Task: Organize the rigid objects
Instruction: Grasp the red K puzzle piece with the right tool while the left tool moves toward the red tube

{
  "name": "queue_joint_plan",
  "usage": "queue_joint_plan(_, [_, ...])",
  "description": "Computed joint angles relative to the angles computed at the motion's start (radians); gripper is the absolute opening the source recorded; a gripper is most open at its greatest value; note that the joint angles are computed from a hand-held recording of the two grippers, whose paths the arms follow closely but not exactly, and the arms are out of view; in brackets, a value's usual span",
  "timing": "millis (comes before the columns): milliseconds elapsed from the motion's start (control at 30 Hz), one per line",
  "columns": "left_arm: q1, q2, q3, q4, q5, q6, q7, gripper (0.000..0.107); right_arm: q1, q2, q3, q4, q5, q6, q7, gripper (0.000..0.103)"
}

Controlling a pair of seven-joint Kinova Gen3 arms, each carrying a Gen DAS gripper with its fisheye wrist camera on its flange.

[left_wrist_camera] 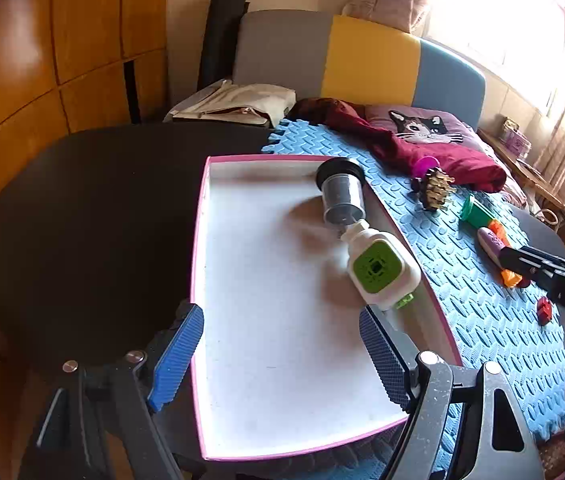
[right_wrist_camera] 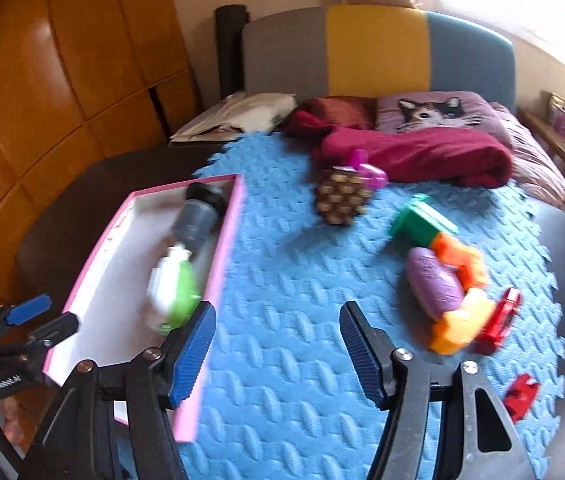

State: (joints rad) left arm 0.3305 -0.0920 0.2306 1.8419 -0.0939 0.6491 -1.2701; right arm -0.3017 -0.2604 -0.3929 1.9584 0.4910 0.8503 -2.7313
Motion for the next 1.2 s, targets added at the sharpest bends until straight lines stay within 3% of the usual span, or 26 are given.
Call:
queue_joint_plan(200, [0.021,0.005,0.001,-0.02,0.036,0.0,-0.064,0.081,0.065,-0.106,0.044,0.055,-0.027,0.07,0.031,0.065])
queue_joint_plan(367, [0.042,0.022,0.001,-0.053,0.093,0.006,-0.133,0.081,0.196,-0.199,0.077,0.107,-0.041,0.126,0.014,0.065])
queue_joint_plan(533, [0.085,0.062,0.034,-0.109,0.084,0.013,-0.176,0.08,0.333,-0.284,0.161,0.198,-0.098,0.098,-0.026,0.065])
queue_joint_plan(600, [0.107,0.086,0.044,-0.134,0.073,0.02,-0.179,0.08,0.341,-0.303,0.245,0.218,-0.166,0.069,-0.002,0.065])
queue_joint_plan(767, [0.161,0.174,0.053,-0.222,0.117,0.077,-0.217,0.079,0.347,-0.308,0.33,0.235,-0.265,0.027,0.099,0.065])
queue_joint_plan(900, [0.231,0.223,0.051,-0.264,0.061,0.091,-0.177,0.078,0.372,-0.297,0.318,0.235,-0.314,0.022,0.156,0.063])
queue_joint_plan(1000, [0.268,0.254,0.047,-0.294,0.032,0.109,-0.163,0.078,0.34,-0.271,0.369,0.233,-0.386,0.024,0.241,0.063])
queue_joint_plan(1200, [0.302,0.298,0.034,-0.345,0.016,0.132,-0.166,0.078,0.329,-0.213,0.361,0.211,-0.451,0.073,0.338,0.063])
